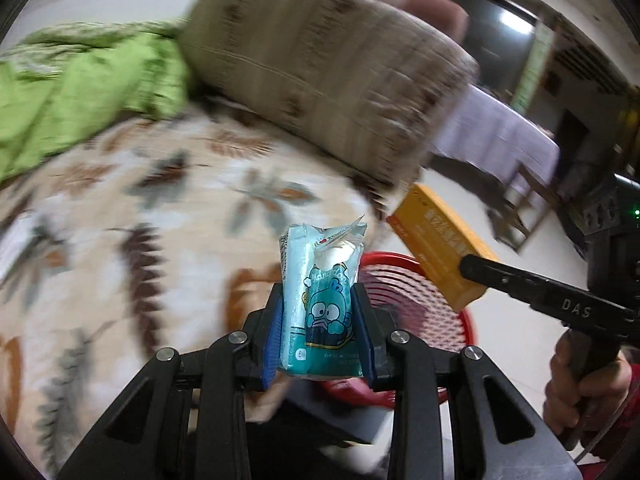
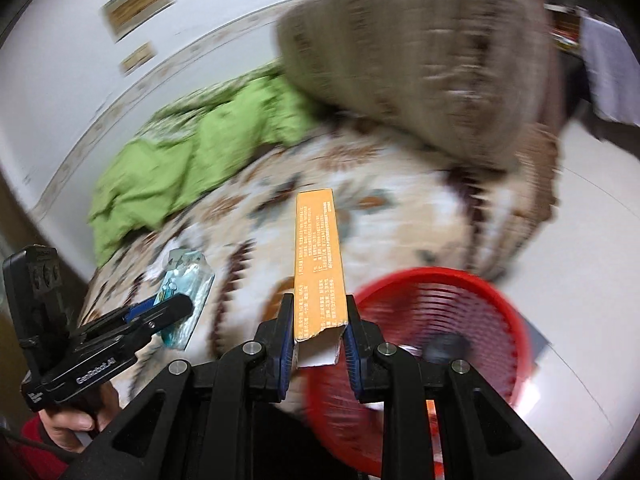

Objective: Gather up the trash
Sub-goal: 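Carry both items to the red basket and open both tools, then move both open tools back over the remaining trash on the bed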

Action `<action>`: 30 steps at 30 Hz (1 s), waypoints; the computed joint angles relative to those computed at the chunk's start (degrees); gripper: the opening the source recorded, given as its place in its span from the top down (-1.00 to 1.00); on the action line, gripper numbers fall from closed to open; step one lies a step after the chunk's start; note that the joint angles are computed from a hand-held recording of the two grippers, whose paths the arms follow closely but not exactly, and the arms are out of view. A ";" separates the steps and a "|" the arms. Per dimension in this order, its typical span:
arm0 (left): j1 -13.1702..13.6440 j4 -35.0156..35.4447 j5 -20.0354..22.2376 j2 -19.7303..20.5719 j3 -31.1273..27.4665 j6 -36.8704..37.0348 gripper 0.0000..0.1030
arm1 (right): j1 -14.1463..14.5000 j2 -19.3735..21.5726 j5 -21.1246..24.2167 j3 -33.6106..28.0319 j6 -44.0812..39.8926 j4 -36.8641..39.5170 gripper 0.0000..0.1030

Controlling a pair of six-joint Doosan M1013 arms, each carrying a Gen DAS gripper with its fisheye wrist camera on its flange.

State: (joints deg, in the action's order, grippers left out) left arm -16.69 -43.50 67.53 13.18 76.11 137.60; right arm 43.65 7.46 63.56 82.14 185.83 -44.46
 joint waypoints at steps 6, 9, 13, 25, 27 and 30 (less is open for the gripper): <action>-4.55 3.42 3.87 0.62 -0.12 -2.34 -0.07 | 0.10 -2.19 3.15 3.41 2.92 2.17 0.46; -4.39 3.71 3.76 0.62 -0.10 -3.84 -0.08 | 0.02 -2.76 5.09 4.41 4.41 2.63 0.26; -3.01 4.69 1.18 0.82 -0.91 -6.51 -0.12 | -0.26 -3.00 3.92 4.44 4.67 0.71 0.26; 5.57 7.99 -6.13 2.90 -4.16 -15.54 -0.26 | -5.36 5.65 -13.62 -6.85 -15.54 8.44 -0.13; 7.05 8.60 -6.95 3.65 -5.09 -17.28 -0.27 | -6.59 8.86 -15.47 -10.96 -22.83 13.50 -0.17; 9.45 10.15 -8.29 5.13 -6.86 -19.73 -0.28 | -7.92 13.33 -16.55 -16.64 -30.26 19.35 -0.24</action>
State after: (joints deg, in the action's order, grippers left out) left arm -7.24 -33.35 59.24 18.31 69.25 117.87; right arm 35.72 20.80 47.02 65.51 155.57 -25.11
